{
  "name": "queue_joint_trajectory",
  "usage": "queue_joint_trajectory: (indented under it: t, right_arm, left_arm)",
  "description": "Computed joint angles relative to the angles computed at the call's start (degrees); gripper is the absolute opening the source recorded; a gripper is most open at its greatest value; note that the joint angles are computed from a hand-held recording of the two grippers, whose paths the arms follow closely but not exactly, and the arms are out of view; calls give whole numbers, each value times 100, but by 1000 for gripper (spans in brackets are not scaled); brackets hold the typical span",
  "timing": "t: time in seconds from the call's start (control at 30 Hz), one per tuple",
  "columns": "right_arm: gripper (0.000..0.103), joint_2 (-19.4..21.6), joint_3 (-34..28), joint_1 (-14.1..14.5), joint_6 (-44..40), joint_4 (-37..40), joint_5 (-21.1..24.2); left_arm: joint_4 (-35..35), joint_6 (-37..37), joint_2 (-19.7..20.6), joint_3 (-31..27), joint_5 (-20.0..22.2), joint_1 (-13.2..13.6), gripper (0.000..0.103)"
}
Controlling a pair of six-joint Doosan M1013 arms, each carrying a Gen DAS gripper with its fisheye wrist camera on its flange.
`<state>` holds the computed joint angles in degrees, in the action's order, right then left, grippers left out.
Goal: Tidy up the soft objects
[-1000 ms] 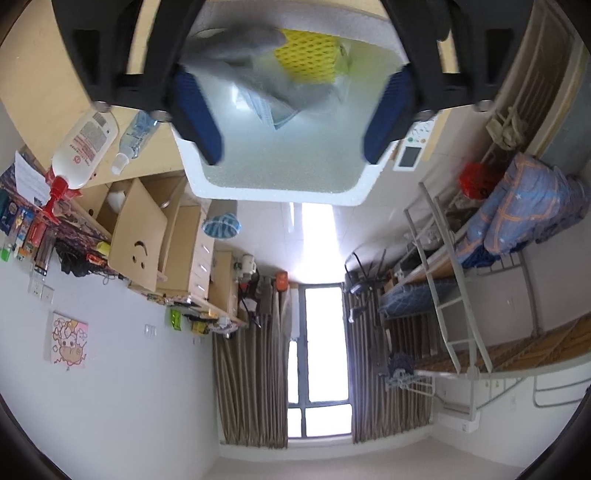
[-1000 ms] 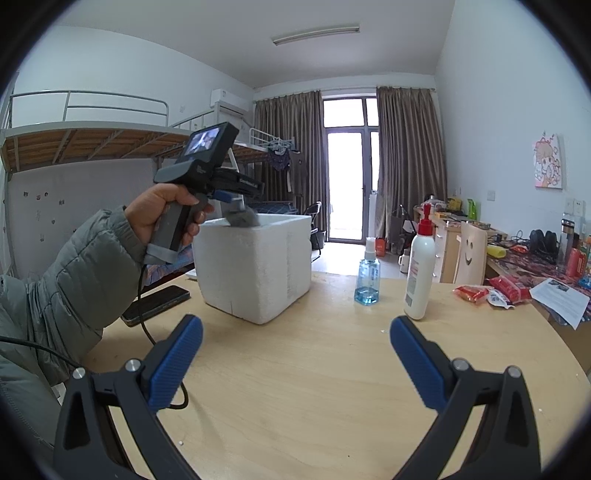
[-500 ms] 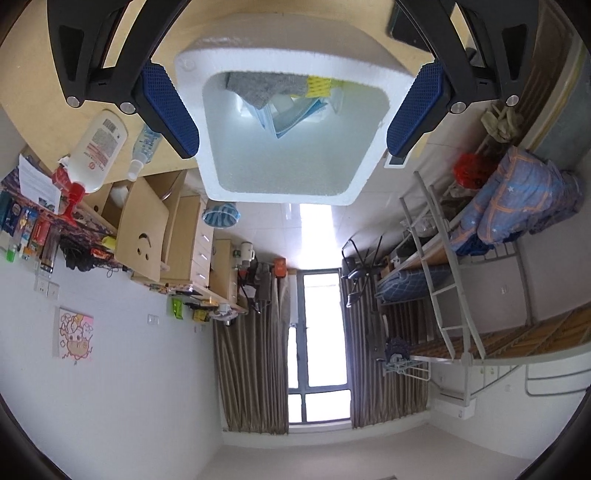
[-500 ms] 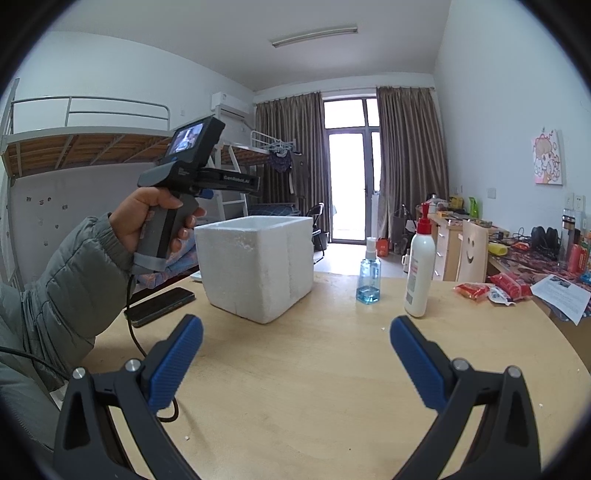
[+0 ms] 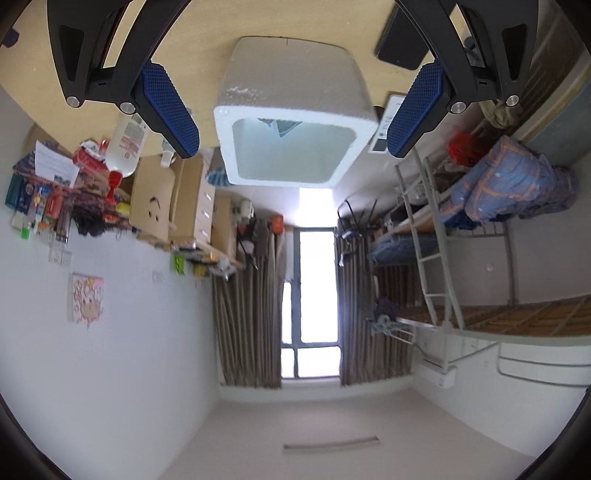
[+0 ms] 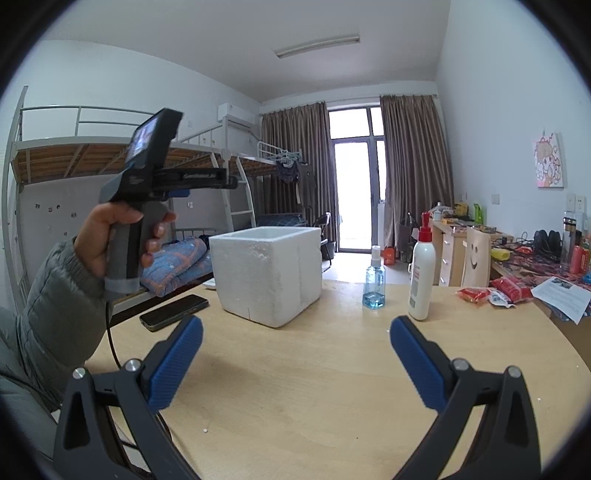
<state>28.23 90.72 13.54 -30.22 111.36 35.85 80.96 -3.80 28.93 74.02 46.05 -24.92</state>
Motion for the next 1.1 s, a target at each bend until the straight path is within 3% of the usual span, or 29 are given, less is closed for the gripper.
queue_joint_trajectory:
  t: [0.1,0.2,0.43,0.57,0.8,0.93,1.1]
  right_arm:
    - [102,-40,165,-13,-411,413,95]
    - [103,-53,234,-14,-519,501,101]
    - [103,-85,341,-24,-556,552,150]
    - [103,-126,404,-38,-626,602,209]
    - [103,-183,489,-71,-561,540,279]
    - [103,-196,540,-105,-592,605,328]
    - [103,-241,607,-121,-575,602,345]
  left_arm:
    - [317,-516,-93,267,79,-86,102]
    - [732,-1106,-120,485,477,-226,102]
    - [926,-1366,-258,821,338,-327,102]
    - [1165,-1663,-309,990,614,-429,102]
    - [1023,-1473,-438,1141,732,-604,102]
    - [911,-1348,-472,1198,1059,-768,102]
    - [870,-1540,-541,1415,1172,-933,102]
